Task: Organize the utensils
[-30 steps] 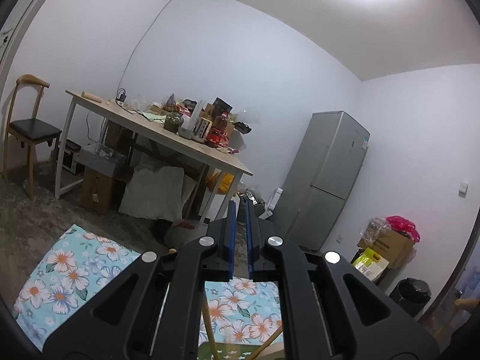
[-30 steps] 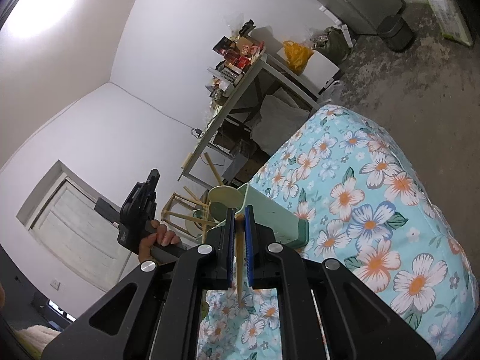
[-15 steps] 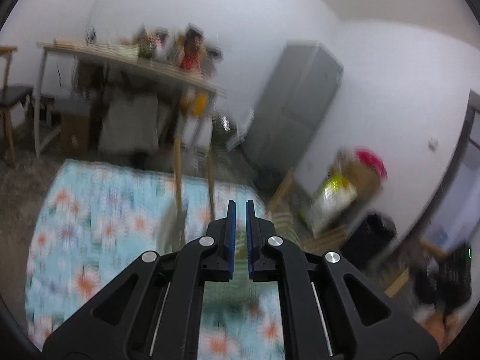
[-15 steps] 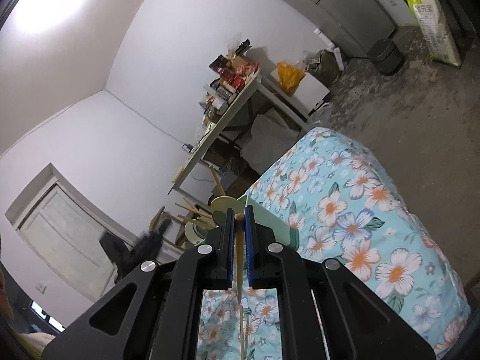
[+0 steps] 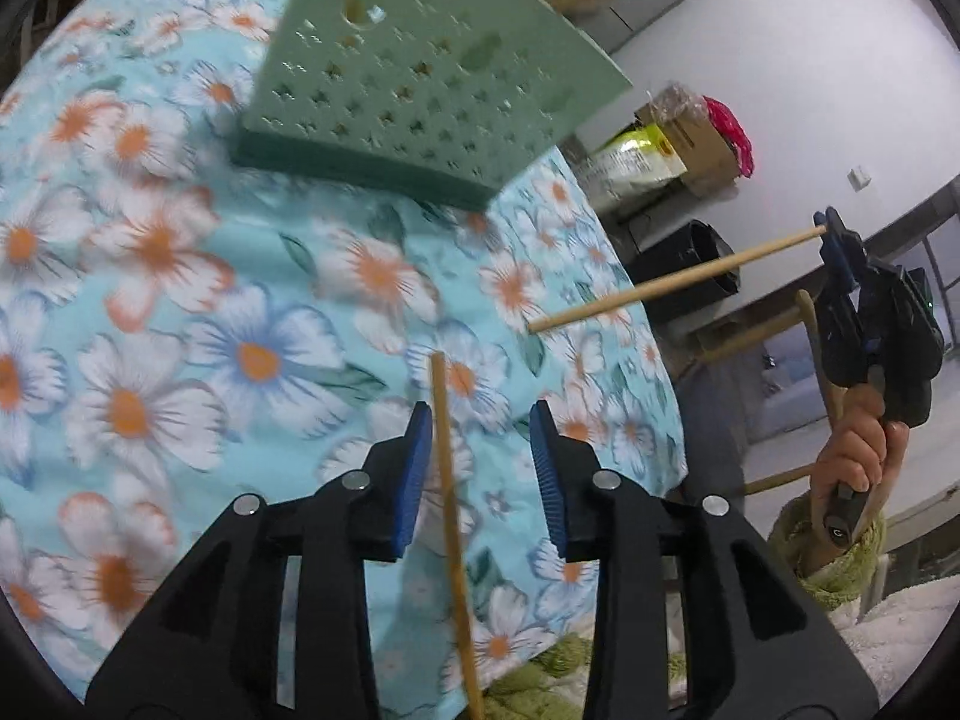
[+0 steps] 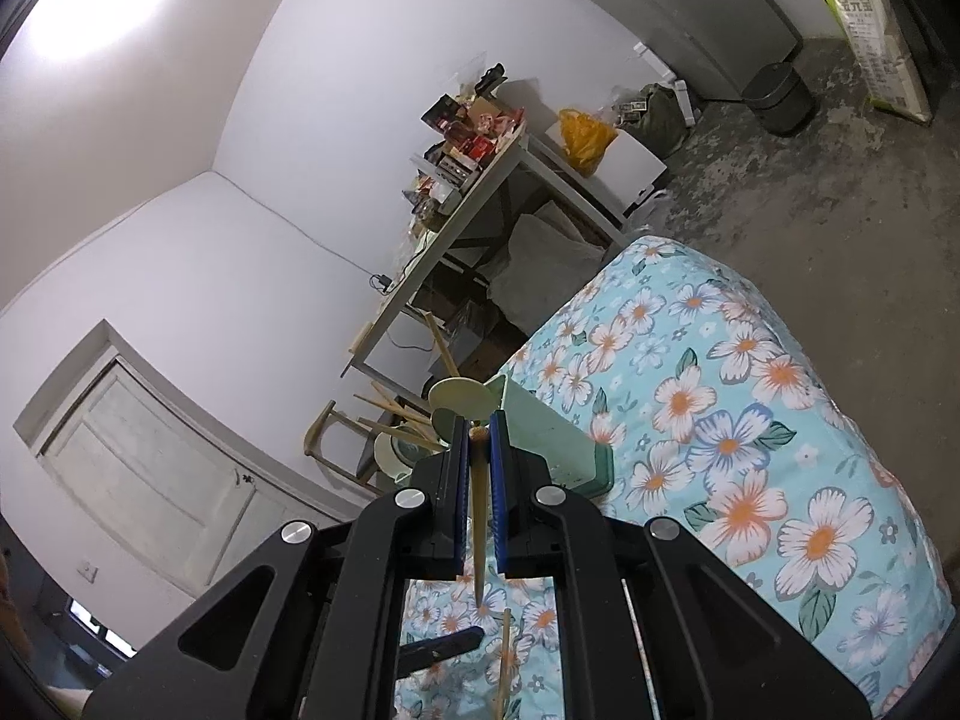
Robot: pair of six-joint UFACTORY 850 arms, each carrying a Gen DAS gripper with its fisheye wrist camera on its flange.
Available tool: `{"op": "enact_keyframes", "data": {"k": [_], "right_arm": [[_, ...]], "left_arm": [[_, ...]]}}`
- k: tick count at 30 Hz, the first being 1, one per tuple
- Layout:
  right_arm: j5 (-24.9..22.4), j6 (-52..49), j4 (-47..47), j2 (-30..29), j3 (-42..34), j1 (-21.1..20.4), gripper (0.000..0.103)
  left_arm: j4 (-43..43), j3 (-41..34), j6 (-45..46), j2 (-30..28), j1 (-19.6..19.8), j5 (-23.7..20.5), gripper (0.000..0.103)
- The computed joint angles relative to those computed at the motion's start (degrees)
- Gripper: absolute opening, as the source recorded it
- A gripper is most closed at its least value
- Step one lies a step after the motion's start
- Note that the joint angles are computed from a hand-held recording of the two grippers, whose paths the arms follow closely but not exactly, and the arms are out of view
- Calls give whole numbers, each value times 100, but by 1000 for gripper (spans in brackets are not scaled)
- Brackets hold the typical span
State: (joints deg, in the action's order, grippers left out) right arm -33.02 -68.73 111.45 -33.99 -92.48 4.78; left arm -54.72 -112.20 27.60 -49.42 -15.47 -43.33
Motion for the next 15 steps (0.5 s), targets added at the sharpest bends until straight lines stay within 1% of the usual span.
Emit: {"op": "enact_keyframes", "data": {"k": [1,5,9,10,11,13,14,15], "right_arm": [[6,-25,33,18,29,-14,7],[-18,-180,237,73,144,-65,7],[-67,-141,286,39,167,-99,7],[-96,-77,263,9,152,-110,7],[-105,-53,255,-8,143,-108,7],[-116,22,195,-47,111,-112,7],[-122,35,183,-57,105,-115,7],[-131,43,176,-62,102,-122,7]], "left_arm": [[156,-52,-79,-37,-39,3,36],[1327,-491,-883,-245,-217,61,36],[2114,-1115,-1600,-640,-313,-136,35],[2260,-1272,-1737,-742,-325,-195,32],[2390,-1348,-1875,-806,-346,-154,29],[2685,-1485,-2114,-890,-370,-61,11],[2697,-1427,-2148,-848,-358,-33,8],[2469,-1387,-2092,-826,-314,-8,7]]}}
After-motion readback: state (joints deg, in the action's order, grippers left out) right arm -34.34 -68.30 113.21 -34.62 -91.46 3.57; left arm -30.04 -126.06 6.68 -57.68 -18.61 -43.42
